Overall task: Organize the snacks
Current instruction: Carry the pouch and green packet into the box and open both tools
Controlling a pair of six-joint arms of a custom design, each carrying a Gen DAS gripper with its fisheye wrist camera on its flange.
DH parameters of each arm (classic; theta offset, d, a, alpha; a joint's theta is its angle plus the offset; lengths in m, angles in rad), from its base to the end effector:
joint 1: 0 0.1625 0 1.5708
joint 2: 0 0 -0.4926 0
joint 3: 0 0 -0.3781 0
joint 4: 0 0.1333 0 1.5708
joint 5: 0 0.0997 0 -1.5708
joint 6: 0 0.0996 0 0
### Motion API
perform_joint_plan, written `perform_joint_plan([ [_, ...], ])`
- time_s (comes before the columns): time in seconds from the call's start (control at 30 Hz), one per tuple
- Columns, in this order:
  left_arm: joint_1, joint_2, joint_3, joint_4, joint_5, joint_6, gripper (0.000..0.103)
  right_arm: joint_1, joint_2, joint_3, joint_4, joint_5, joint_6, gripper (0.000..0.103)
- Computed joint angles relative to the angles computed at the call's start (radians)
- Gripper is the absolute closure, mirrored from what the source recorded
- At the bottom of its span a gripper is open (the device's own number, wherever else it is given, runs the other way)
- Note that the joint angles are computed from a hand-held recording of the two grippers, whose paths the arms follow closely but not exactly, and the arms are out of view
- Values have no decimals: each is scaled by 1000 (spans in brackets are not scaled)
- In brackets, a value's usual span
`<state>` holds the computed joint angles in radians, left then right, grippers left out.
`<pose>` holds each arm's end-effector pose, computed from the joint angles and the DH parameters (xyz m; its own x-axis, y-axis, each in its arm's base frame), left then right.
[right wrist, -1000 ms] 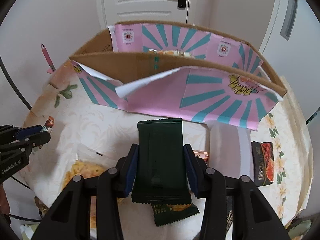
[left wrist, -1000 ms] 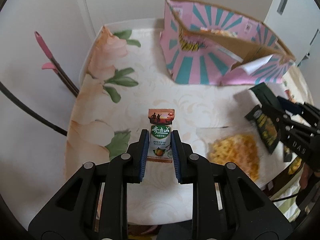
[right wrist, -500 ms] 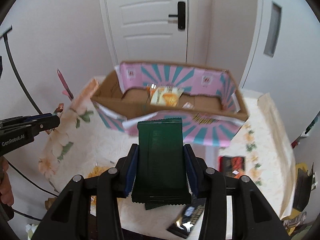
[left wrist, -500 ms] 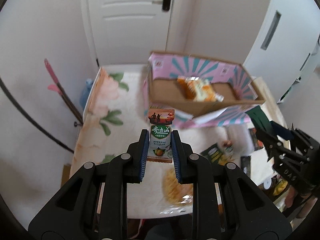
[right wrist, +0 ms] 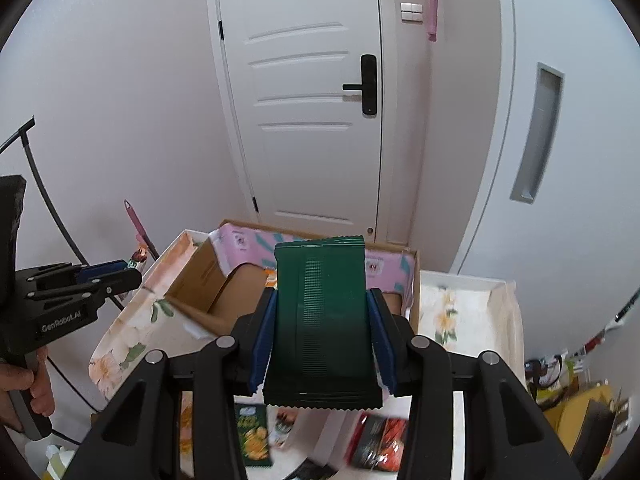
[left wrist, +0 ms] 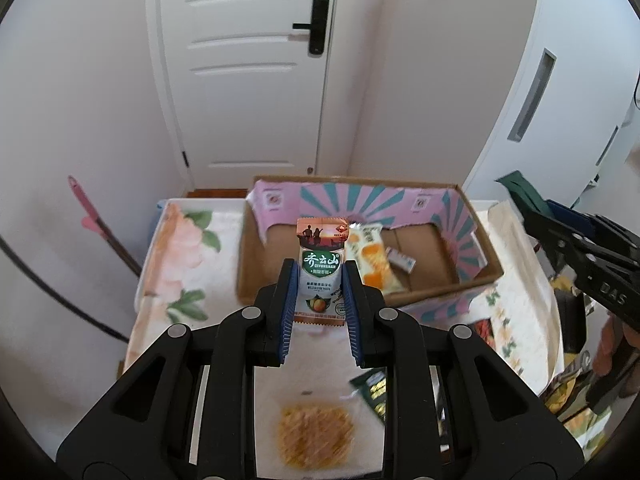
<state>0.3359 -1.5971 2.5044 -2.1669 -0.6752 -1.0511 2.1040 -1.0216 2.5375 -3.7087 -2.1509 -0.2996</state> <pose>-0.2097 -0.2967 0.2673 -0.7704 0.0598 -0.6348 0.4634 0.7364 -0.4929 0.2749 -0.3109 0.1955 -0.7214 -0.3500 0.5976 -0.6552 0.6244 -0.4252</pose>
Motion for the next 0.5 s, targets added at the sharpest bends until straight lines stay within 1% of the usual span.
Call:
perform_joint_plan([
  [0.03, 19, 20, -6, -36, -1, 31, 83, -21, -2, -19, 16, 15, -16, 62],
  [0.1, 53, 59, -14, -110, -5, 89, 83, -52, -7, -49, 65, 33, -18, 62],
  [0.17, 102, 105, -27, -207, -16, 179, 83, -77, -7, -72, 98, 52, -10, 62],
  [0.3, 196, 179, -49, -365, -49, 322, 83, -123, 24, -129, 167, 57, 19, 62],
  [0.37, 241, 215, -65, -414, -65, 377, 83, -143, 39, -151, 201, 53, 45, 62],
  [0.5, 334, 289, -100, -493, -112, 472, 83, -184, 73, -187, 237, 57, 68, 62],
])
